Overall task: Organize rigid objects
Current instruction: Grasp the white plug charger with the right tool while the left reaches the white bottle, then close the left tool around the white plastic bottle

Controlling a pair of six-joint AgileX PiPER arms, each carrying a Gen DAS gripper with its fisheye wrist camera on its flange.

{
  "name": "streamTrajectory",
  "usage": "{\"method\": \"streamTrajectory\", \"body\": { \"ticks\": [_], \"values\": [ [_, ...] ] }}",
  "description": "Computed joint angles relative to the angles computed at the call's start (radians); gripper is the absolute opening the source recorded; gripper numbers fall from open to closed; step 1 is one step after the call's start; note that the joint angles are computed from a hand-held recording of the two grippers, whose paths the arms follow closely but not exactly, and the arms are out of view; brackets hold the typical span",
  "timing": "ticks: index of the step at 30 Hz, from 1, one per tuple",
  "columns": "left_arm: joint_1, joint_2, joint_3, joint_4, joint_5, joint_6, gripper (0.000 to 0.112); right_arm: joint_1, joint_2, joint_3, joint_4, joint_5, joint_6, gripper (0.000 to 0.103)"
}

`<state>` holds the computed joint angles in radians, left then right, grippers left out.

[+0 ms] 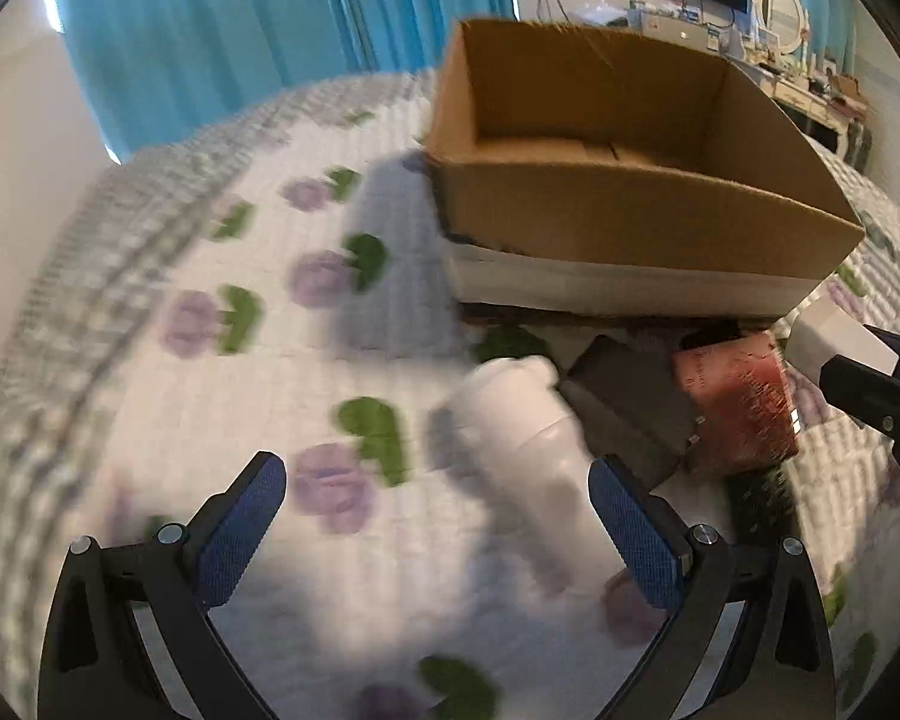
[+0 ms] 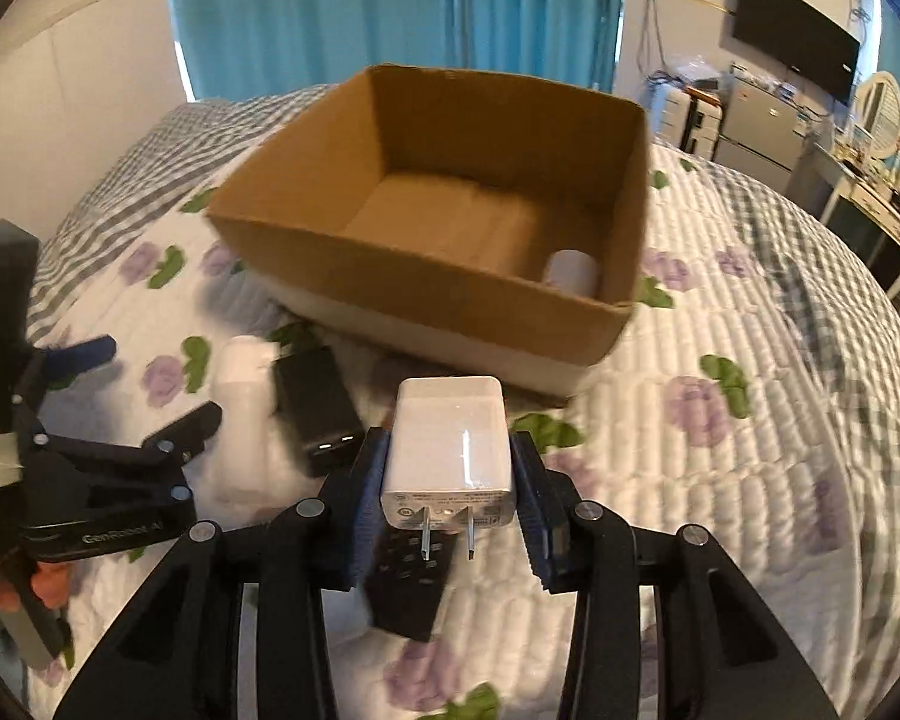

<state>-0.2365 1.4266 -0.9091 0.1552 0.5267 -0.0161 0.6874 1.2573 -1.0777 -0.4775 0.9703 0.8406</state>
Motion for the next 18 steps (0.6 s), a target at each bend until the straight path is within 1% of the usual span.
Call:
{"method": "streamTrajectory", "body": {
  "ticks": [1, 2, 4, 5, 6, 8, 10, 11, 13, 18],
  "values": [
    [-0.007, 0.023, -0.014, -0.005, 0.001, 0.001, 0.103, -0.02, -0.011, 0.003, 0.013, -0.004, -0.018, 0.04],
    [-0.021, 0.041, -0.016, 0.029, -0.013, -0.029, 0.103, -0.025, -0.013, 0.007, 0.015, -0.01, -0.016, 0.04],
    [-0.053, 0.075, -0.018, 0.142, -0.028, -0.133, 0.101, -0.045, -0.027, 0.016, 0.03, -0.012, -0.021, 0.04],
    [-0.059, 0.092, -0.021, 0.15, -0.034, -0.142, 0.1, -0.046, -0.037, 0.023, 0.032, -0.011, -0.021, 0.04],
    [-0.061, 0.103, -0.026, 0.147, -0.033, -0.143, 0.097, -0.046, -0.04, 0.024, 0.031, -0.014, -0.019, 0.04],
    [-0.064, 0.12, -0.028, 0.125, -0.044, -0.129, 0.091, -0.038, -0.035, 0.021, 0.025, -0.011, -0.012, 0.04],
    [-0.063, 0.117, -0.024, 0.091, -0.055, -0.089, 0.08, -0.033, -0.035, 0.018, 0.022, -0.007, -0.012, 0.04],
    [-0.054, 0.114, -0.025, 0.029, -0.055, -0.02, 0.076, -0.034, -0.035, 0.018, 0.024, -0.008, -0.013, 0.04],
    [-0.034, 0.111, -0.033, -0.092, -0.034, 0.1, 0.061, -0.027, -0.033, 0.017, 0.017, -0.003, -0.003, 0.04],
    [-0.013, 0.103, -0.031, -0.162, -0.017, 0.169, 0.059, 0.004, -0.037, 0.03, -0.013, 0.01, 0.039, 0.04]
  ]
}}
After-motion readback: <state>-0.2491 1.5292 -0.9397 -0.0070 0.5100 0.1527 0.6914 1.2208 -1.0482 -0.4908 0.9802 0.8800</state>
